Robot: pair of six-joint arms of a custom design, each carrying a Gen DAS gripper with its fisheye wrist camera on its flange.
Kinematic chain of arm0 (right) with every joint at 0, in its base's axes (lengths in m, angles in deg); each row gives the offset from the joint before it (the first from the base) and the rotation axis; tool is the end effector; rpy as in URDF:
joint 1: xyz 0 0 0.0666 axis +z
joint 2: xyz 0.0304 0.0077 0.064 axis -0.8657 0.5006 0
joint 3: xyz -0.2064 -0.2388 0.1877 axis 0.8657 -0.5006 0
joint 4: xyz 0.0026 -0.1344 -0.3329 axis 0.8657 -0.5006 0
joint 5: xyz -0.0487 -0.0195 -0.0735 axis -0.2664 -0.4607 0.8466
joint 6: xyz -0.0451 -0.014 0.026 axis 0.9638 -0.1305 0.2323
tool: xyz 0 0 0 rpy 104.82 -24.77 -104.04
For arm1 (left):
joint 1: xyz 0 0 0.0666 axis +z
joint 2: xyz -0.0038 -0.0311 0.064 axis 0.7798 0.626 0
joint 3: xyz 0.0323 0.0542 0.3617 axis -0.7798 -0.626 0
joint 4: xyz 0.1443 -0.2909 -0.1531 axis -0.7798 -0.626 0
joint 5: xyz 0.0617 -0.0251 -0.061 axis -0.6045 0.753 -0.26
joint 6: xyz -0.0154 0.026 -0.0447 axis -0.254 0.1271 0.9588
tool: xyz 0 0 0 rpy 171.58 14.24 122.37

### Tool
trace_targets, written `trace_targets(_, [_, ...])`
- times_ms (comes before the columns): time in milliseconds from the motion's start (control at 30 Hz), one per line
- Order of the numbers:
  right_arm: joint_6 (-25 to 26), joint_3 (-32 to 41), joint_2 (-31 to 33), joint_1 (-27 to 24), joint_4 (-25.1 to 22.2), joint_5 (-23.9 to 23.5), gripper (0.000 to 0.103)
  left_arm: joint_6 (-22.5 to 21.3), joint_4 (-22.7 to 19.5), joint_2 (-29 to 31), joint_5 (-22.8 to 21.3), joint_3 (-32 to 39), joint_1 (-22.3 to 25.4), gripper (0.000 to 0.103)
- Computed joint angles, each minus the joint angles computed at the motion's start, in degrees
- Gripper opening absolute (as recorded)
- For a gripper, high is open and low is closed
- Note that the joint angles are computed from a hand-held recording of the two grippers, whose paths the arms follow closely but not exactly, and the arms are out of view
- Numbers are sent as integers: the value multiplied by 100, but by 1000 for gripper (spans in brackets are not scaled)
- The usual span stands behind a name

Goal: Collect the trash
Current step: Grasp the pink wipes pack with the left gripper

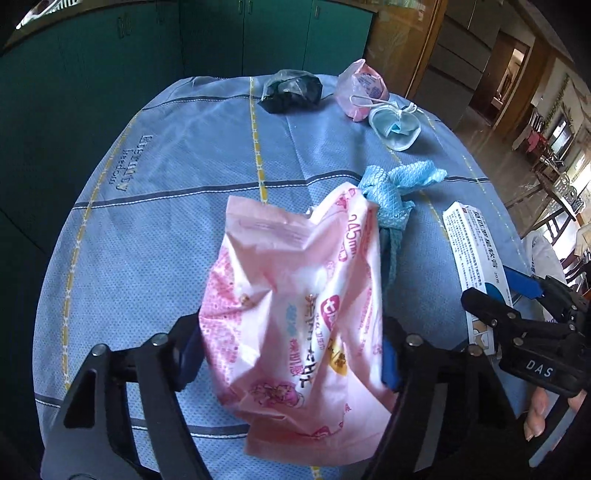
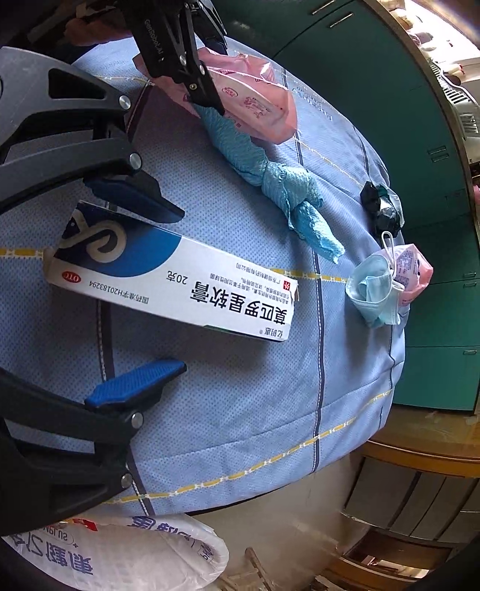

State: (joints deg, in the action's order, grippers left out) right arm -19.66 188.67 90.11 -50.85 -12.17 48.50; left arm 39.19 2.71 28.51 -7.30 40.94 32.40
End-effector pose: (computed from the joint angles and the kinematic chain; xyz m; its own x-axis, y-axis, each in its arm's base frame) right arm 0.5990 0.1053 0.2808 -0.7626 -0.3802 -0.5234 -0.4990 0.8606 0.1018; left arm 0.5443 -0.1771 0.2838 -0.7936 -0.2867 -0.5367 -0.2794 0.9552 -0.0970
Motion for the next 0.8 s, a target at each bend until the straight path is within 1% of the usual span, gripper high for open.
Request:
trace_targets(67, [-18,-4,-3,2,11,-6,74,-36,88,-107,36,-139,-7,63])
trace_targets(133, [-41,37,22,12,1,-7,74,-38,135,-193,56,-257,-23,60])
trace_targets(267, [-107,199,122,82,-12,61,74,13,176,-370,44,-491,-82,57])
trace_targets(333, [-112,256,163,148,-1,197,74,48,199,-486,51,-643,-125,57])
trace_targets(433, [-38,287,197,265,76,459,74,18,242,-622,79,-826,-201,57])
trace_targets(500, [63,246,181,306,131,453,74,-36,224,-687,49,-905,-250,57])
trace_targets(533, [132,213,159,324,147,423,71,-56,213,-712,22,-931,-272,58])
trace_targets(600, [358,129,93,356,185,307,54,-88,195,-743,-31,-969,-304,60])
trace_targets(633, [474,121,70,365,138,252,51,-95,193,-752,-56,-982,-312,61])
trace_targets(667, [585,122,51,375,73,226,45,-90,194,-754,-65,-989,-313,62])
trace_targets(700, [658,117,31,382,29,223,43,-86,200,-750,-59,-988,-306,63])
trace_targets(800, [925,-41,-97,389,30,324,43,-61,212,-752,-46,-999,-290,66])
